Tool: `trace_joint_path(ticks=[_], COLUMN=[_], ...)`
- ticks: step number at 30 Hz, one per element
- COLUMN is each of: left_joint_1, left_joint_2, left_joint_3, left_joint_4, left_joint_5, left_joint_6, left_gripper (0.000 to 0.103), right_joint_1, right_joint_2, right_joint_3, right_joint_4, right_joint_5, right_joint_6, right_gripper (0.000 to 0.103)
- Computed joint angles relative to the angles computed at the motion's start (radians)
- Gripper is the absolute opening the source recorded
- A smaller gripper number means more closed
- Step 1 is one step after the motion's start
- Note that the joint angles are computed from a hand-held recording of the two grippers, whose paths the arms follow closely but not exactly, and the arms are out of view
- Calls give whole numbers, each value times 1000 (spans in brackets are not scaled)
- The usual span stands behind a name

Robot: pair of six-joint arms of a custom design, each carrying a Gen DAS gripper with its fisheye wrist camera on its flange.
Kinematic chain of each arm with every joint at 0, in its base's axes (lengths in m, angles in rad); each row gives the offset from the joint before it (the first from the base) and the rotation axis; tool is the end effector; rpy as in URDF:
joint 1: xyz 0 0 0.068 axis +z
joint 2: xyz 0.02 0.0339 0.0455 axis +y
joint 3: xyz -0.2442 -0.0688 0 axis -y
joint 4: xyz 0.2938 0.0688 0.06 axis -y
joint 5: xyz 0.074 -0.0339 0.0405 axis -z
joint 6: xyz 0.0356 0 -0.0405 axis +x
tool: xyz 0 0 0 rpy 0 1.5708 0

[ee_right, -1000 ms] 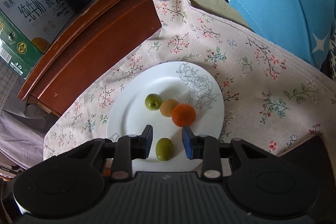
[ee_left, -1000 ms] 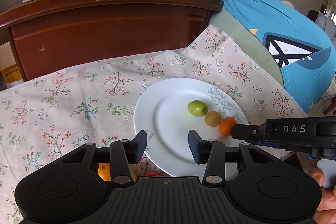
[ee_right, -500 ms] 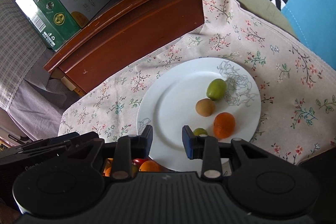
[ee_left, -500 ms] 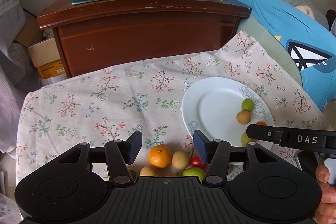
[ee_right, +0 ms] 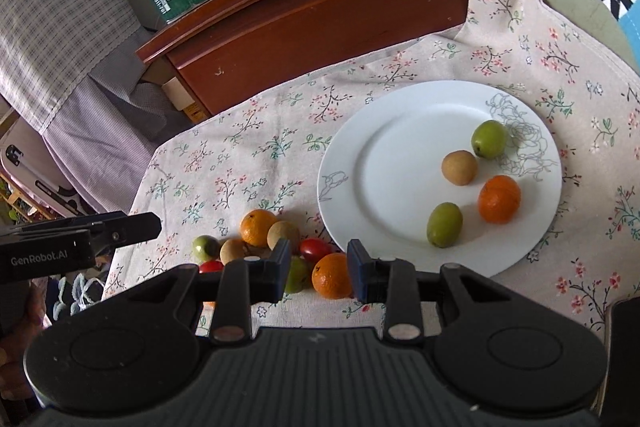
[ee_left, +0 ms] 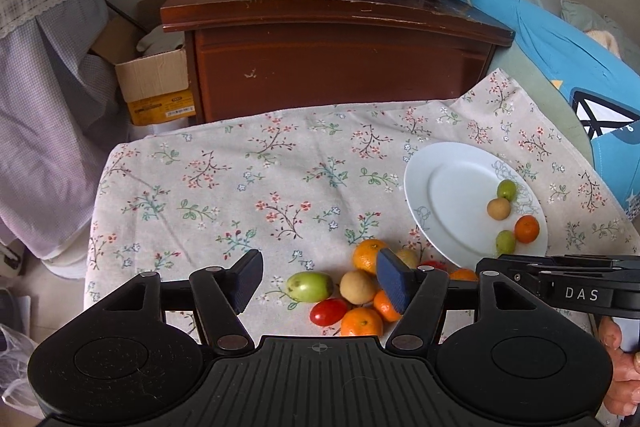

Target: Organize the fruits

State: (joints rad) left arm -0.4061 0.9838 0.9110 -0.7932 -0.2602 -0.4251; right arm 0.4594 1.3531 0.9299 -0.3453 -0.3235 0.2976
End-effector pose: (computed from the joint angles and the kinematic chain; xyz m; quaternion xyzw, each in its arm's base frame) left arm 0.2355 -0.0913 0.2727 -0.0536 0.9301 -0.0268 0.3623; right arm 0.2973 0.1597 0.2111 -0.1361 0.9005 0.2802 0.3033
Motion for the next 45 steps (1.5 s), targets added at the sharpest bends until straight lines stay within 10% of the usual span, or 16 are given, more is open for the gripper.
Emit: trace_joint_path(ticks=[26,45], left_joint_1=[56,-35], left_joint_2=[-84,-42], left_joint_3=[-143,-188], left_joint_4=[-26,50], left_joint_5=[90,68], left_joint_6=[-1,35], left_gripper=[67,66], right_joint_1=[123,98], right_joint_2=[52,13], right_joint_3=[-28,-24], right_joint_4=[51,-19], right_joint_5=[211,118], right_joint_6=[-180,-187], right_gripper=[35,29])
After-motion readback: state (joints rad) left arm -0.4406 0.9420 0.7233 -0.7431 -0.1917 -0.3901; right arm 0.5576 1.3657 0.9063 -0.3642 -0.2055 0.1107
